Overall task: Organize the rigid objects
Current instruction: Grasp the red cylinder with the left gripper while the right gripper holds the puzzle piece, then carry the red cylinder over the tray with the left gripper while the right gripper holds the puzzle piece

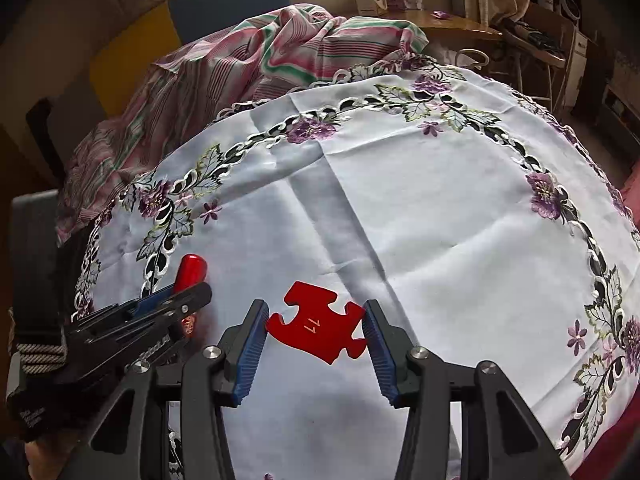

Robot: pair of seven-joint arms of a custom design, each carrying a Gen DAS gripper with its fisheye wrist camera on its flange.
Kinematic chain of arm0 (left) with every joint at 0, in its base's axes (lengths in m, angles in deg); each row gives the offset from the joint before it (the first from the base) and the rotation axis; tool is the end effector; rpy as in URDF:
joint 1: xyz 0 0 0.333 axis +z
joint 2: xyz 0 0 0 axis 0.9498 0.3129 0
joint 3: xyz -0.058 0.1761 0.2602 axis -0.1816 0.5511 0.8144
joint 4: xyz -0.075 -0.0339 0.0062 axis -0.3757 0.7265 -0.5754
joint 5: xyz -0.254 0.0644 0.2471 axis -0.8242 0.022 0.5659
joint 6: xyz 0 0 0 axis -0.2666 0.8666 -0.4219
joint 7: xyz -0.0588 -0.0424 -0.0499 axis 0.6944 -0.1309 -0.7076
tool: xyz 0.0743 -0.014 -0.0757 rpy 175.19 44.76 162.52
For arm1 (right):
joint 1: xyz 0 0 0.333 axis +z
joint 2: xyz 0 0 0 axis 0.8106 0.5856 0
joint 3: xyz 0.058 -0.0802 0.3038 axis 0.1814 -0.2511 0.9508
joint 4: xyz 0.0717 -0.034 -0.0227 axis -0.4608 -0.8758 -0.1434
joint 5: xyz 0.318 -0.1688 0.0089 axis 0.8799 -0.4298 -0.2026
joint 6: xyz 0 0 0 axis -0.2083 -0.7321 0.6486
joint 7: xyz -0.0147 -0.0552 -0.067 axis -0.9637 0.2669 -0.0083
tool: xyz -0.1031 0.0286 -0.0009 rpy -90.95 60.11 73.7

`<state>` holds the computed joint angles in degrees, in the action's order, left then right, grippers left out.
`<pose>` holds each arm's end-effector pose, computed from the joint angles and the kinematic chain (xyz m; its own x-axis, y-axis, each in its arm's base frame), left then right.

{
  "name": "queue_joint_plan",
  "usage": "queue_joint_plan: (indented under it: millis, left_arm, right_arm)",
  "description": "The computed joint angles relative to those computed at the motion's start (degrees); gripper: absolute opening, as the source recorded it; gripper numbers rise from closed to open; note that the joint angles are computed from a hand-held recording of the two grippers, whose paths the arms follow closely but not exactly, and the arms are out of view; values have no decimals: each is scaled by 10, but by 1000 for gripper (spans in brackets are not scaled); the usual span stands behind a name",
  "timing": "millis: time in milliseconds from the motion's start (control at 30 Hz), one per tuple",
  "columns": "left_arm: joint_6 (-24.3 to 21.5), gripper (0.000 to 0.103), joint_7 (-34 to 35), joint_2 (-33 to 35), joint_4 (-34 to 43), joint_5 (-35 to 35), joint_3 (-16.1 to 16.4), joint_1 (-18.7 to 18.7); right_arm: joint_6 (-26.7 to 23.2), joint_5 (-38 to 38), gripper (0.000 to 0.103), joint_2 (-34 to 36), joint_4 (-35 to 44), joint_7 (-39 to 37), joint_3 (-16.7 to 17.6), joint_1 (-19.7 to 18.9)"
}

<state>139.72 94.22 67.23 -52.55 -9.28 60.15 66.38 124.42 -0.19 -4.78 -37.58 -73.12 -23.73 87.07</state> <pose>0.5990 -0.2685 0.3093 -0.7793 -0.6000 0.1808 -0.6055 0.6467 -0.4639 0.4411 0.3282 0.3269 -0.7260 -0.6521 -0.2185 -0.5004 0.7188 -0.4827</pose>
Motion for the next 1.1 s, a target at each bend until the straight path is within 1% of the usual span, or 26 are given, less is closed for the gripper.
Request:
queue_joint_plan:
  millis: [100, 167, 200, 300, 367, 433, 600, 733, 867, 1000, 1100]
  left_arm:
    - [36, 26, 66, -44, -65, -39, -26, 48]
    - [37, 26, 111, -72, -98, -79, -40, 79]
    - [39, 26, 134, -88, -114, -105, -45, 92]
    - [41, 26, 209, -130, -153, -188, -56, 123]
    - [33, 26, 245, -156, -172, -232, -52, 136]
    - [20, 26, 272, -180, -188, -270, -42, 144]
    - [5, 26, 301, -215, -219, -316, 0, 139]
    - [12, 26, 332, -232, -236, -347, 34, 128]
    - [13, 26, 363, -245, -244, -380, 68, 115]
    - [3, 26, 385, -257, -247, -408, 103, 102]
    - [-4, 26, 399, -263, -248, -424, 124, 93]
  right_arm:
    - [22, 4, 49, 19, 19, -46, 2, -4]
    - [50, 18, 49, 36, 32, -89, 2, -8]
    - [55, 27, 49, 44, 41, -112, 1, -7]
    - [64, 44, 49, 63, 64, -167, -6, 3]
    - [60, 63, 49, 74, 77, -203, -8, 9]
    - [58, 79, 49, 83, 89, -233, -12, 15]
    - [49, 114, 49, 101, 110, -289, -20, 29]
    - [45, 128, 49, 106, 117, -307, -28, 38]
    - [30, 157, 49, 115, 127, -334, -26, 37]
    - [22, 182, 49, 125, 136, -361, -24, 36]
    - [15, 185, 49, 129, 143, -372, -28, 42]
